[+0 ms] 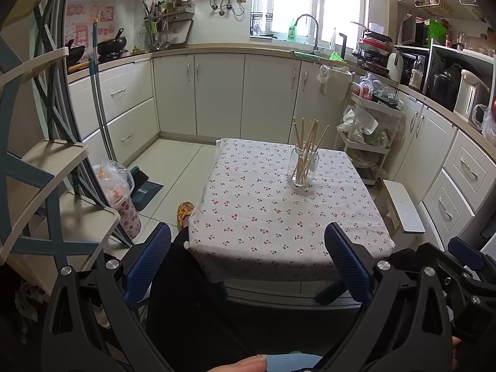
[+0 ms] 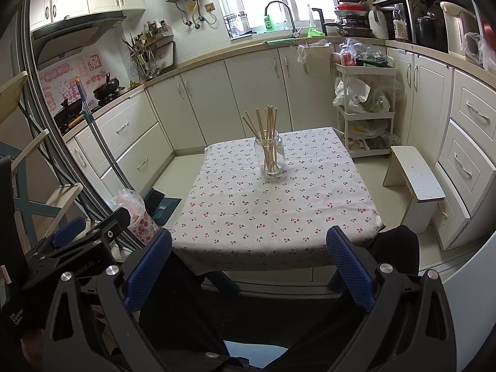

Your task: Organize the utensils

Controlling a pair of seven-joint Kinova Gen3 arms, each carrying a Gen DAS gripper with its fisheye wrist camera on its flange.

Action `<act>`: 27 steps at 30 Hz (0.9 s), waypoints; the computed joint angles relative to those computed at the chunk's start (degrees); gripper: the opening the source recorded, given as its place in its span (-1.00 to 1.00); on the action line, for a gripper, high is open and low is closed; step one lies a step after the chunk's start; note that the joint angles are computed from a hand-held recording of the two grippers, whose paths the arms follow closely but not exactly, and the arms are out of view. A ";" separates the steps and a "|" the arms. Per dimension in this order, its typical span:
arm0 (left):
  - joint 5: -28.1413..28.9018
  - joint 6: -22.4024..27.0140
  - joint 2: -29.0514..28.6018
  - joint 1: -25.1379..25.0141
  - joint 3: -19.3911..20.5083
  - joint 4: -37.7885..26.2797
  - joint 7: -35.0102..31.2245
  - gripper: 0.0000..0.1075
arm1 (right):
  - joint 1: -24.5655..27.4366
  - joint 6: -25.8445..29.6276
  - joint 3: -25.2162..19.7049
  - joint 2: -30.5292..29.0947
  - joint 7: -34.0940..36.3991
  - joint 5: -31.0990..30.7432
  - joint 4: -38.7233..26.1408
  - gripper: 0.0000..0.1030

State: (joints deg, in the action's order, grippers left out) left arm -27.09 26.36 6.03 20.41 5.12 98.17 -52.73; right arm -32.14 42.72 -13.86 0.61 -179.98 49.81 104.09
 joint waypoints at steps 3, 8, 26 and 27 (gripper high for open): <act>0.68 0.11 0.02 -0.22 0.09 -0.04 -0.49 0.77 | 0.00 -0.03 -0.02 0.02 0.10 -0.02 0.02 0.86; -1.49 -0.48 -0.42 0.48 -0.17 0.65 1.39 0.77 | -0.06 0.05 -0.02 0.11 0.02 -0.03 -0.09 0.86; -4.86 2.68 0.68 1.92 -0.07 -0.52 3.93 0.77 | -0.32 -0.40 0.22 0.37 -0.23 0.11 0.16 0.86; -4.31 2.46 0.62 1.70 0.05 -0.47 3.51 0.77 | -0.29 -0.41 0.24 0.40 -0.07 -0.04 0.09 0.86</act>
State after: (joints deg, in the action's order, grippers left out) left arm -31.40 28.81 6.66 22.11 5.17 97.70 -49.22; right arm -32.43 42.31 -13.61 1.02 -180.05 49.77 104.17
